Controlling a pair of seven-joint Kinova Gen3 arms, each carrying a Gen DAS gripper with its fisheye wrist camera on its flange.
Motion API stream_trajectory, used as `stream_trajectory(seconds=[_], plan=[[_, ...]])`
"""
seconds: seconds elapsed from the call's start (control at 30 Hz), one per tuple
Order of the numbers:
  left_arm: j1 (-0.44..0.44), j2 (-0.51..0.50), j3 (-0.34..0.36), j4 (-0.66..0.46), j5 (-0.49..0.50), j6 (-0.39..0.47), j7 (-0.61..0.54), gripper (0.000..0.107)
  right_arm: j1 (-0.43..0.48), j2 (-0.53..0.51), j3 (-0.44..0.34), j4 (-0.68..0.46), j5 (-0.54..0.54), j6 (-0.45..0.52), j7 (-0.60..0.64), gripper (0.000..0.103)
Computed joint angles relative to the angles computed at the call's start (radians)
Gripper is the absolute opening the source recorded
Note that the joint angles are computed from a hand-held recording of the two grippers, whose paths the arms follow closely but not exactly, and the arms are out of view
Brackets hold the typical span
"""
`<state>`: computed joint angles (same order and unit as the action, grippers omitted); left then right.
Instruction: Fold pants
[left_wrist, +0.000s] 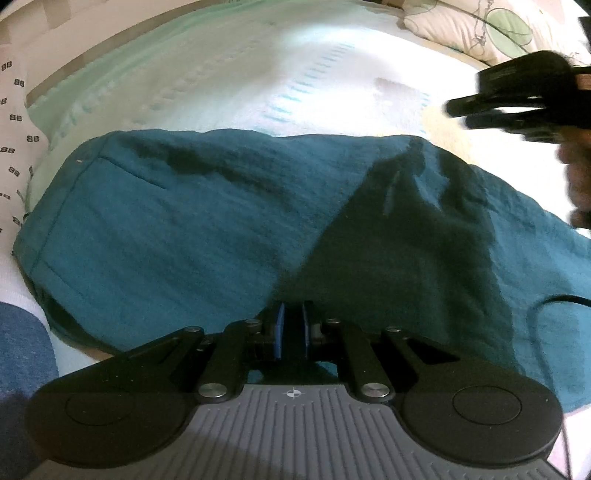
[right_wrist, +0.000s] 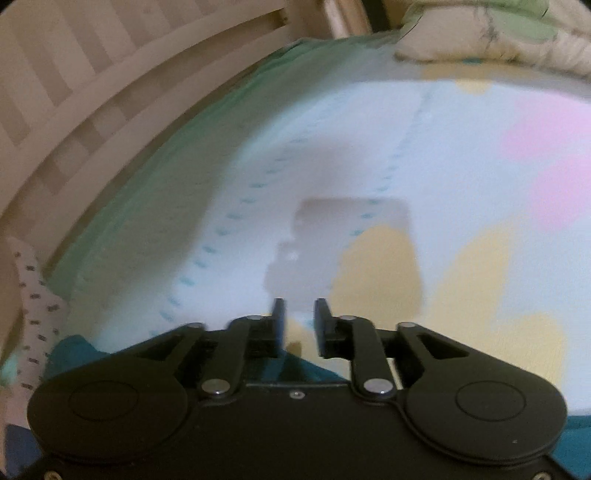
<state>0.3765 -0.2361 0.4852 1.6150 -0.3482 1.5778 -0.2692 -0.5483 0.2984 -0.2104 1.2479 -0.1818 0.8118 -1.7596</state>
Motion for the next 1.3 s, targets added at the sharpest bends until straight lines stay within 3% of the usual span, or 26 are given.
stream_trajectory(seconds=[0.17, 0.3, 0.4, 0.5, 0.77, 1.0, 1.17, 1.3], plan=[[0.005, 0.007, 0.006, -0.001, -0.006, 0.004, 0.020, 0.011, -0.021, -0.113, 0.020, 0.054, 0.086, 0.069, -0.048, 0.047], [0.007, -0.001, -0.005, 0.003, 0.000, -0.002, 0.019, 0.011, -0.043, -0.177, 0.009, 0.093, 0.153, 0.182, -0.062, 0.050], [0.003, -0.010, -0.010, 0.004, 0.006, -0.006, 0.007, 0.011, -0.016, -0.234, -0.020, 0.175, 0.115, 0.201, -0.042, 0.049], [-0.007, -0.023, -0.007, 0.015, 0.011, -0.017, 0.009, 0.011, -0.032, -0.274, -0.032, 0.243, 0.152, 0.216, -0.091, 0.049], [0.004, 0.030, 0.081, 0.005, -0.058, 0.029, 0.046, 0.011, -0.032, -0.317, -0.061, 0.338, 0.209, 0.282, -0.205, 0.048], [0.109, 0.156, 0.123, -0.055, -0.158, 0.147, 0.113, 0.010, 0.020, -0.368, -0.032, 0.446, 0.111, 0.168, -0.168, 0.048], [0.175, 0.215, 0.077, -0.104, -0.176, 0.195, 0.024, 0.010, 0.015, -0.383, -0.065, 0.477, 0.155, 0.129, -0.192, 0.049], [0.193, 0.208, -0.002, -0.127, -0.138, 0.187, -0.007, 0.009, 0.016, -0.379, -0.052, 0.467, 0.132, 0.134, -0.155, 0.049]])
